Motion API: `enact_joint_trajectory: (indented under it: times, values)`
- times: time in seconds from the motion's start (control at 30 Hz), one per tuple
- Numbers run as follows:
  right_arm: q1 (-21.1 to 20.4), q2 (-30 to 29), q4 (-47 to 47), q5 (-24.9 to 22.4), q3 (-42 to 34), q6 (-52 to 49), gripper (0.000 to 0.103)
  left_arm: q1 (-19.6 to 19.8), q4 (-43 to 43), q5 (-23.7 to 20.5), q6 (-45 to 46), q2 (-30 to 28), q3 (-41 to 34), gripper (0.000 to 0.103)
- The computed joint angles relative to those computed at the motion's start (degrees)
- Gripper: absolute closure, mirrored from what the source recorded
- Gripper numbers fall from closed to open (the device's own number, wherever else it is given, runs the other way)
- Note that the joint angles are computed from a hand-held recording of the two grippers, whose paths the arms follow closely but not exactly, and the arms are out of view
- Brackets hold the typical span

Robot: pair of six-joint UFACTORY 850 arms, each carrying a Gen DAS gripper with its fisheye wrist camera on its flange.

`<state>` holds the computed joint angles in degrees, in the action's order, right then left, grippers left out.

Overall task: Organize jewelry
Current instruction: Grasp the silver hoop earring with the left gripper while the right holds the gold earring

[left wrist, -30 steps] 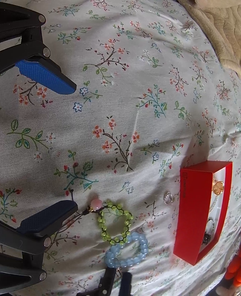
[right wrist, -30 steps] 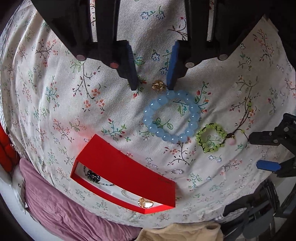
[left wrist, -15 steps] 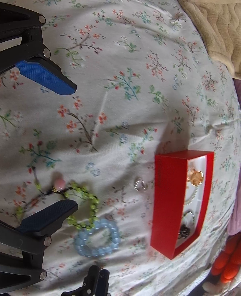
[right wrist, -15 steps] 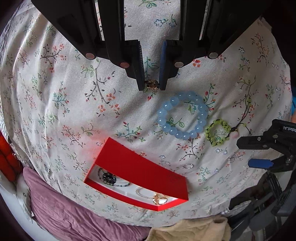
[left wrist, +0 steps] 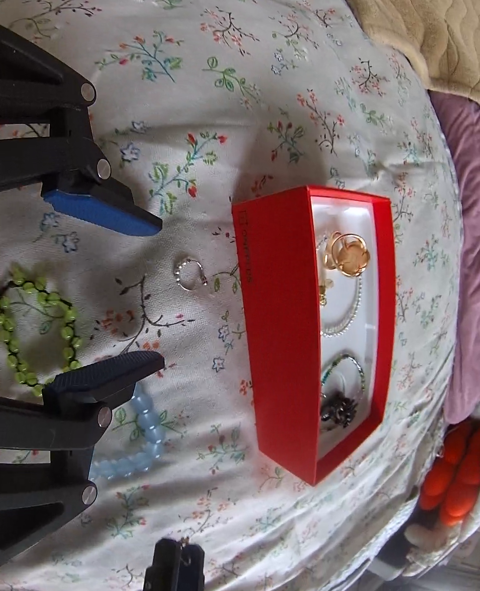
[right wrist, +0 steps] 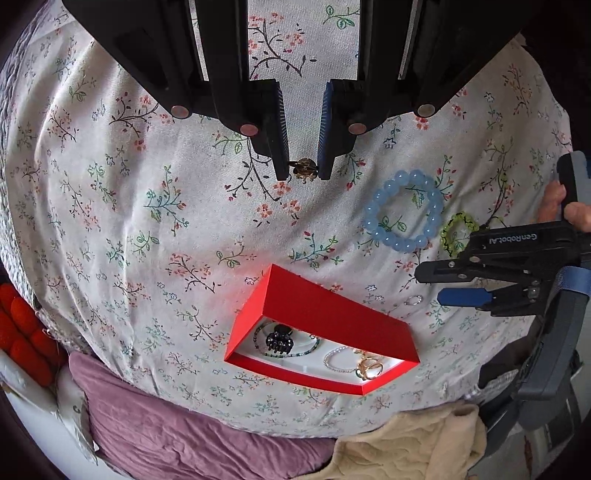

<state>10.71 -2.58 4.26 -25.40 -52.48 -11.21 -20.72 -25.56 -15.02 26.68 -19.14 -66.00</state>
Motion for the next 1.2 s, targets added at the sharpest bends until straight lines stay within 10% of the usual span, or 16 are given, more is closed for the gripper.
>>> enact_joint_trajectory:
  times: [0.63,1.2]
  values:
    - [-2.0,0.4,1.7,-0.3,-0.3,-0.7,0.087,-1.0,12.9,3.6,-12.0,-2.4,-1.1,0.090]
    - [-1.6,-0.9,-0.8,-0.1,-1.9,2.9,0.087,-0.5,16.0,1.7,-16.4,-0.1,-0.5,0.101]
